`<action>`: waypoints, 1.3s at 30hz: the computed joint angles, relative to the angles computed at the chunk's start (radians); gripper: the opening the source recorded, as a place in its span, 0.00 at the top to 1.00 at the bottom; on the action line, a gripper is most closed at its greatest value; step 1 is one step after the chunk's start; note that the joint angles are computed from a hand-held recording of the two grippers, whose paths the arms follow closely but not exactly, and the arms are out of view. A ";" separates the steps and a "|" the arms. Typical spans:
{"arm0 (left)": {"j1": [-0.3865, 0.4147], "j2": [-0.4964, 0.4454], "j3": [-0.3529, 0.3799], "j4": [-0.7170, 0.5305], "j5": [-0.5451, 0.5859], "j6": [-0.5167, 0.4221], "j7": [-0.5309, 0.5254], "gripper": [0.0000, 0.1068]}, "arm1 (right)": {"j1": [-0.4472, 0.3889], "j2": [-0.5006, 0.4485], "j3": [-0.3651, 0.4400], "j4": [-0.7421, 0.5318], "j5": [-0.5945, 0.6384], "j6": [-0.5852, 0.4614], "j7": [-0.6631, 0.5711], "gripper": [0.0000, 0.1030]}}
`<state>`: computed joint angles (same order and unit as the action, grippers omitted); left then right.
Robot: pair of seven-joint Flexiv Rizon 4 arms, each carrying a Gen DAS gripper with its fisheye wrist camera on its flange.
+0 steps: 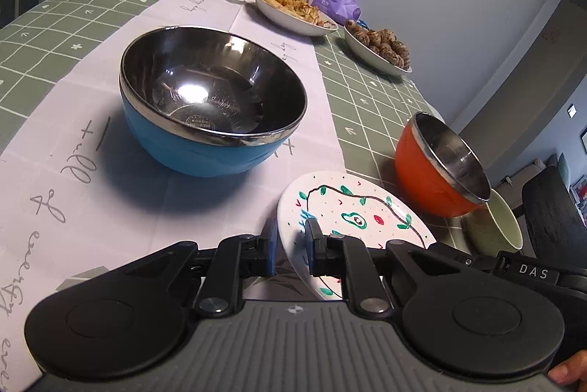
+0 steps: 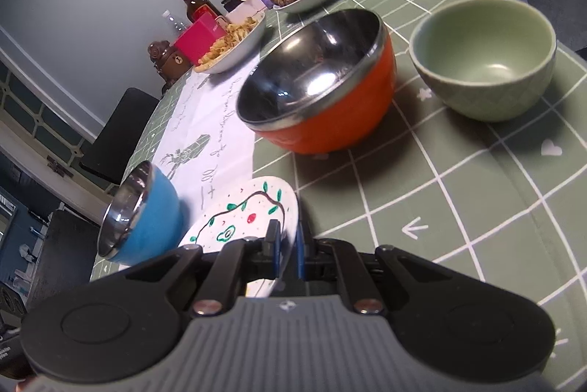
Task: Organize plates and bowls
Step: 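Lift the Fruity plate with both tools and carry it toward the glass plates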
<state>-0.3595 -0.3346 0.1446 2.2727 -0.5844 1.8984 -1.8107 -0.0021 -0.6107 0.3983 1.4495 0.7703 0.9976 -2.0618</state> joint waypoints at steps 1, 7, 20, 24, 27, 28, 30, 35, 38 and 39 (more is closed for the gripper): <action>-0.017 0.002 0.012 0.000 -0.009 -0.001 0.006 0.84 | -0.001 0.006 -0.002 0.004 -0.003 -0.003 0.003 0.94; -0.169 0.024 0.109 0.006 -0.139 -0.006 0.067 0.84 | -0.026 0.050 0.001 0.024 0.023 -0.038 -0.017 0.94; -0.502 0.087 0.181 0.047 -0.711 0.151 0.434 0.84 | -0.055 0.193 -0.034 0.122 0.184 -0.172 -0.141 0.94; -0.502 0.132 0.121 0.093 -0.784 0.210 0.457 0.84 | -0.043 0.232 -0.064 0.158 0.218 -0.229 -0.161 0.94; -0.498 0.166 0.071 0.129 -0.831 0.256 0.466 0.84 | -0.031 0.259 -0.086 0.184 0.237 -0.262 -0.168 0.94; -0.495 0.177 0.057 0.144 -0.833 0.269 0.460 0.84 | -0.029 0.266 -0.092 0.191 0.245 -0.275 -0.174 0.94; -0.486 0.201 0.028 0.175 -0.834 0.291 0.445 0.84 | -0.027 0.280 -0.106 0.203 0.259 -0.307 -0.178 0.94; -0.460 0.242 -0.048 0.232 -0.870 0.343 0.424 0.84 | -0.017 0.305 -0.135 0.224 0.277 -0.381 -0.191 0.94; -0.431 0.267 -0.081 0.269 -0.855 0.349 0.392 0.84 | -0.004 0.315 -0.145 0.235 0.282 -0.393 -0.212 0.94; -0.418 0.274 -0.088 0.284 -0.838 0.348 0.365 0.84 | -0.001 0.316 -0.148 0.236 0.284 -0.400 -0.218 0.94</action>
<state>-0.7776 -0.0607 0.0561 2.5569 -1.4223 2.2460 -1.4454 -0.0030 -0.2944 0.2502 1.6857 1.0544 0.5978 -2.2797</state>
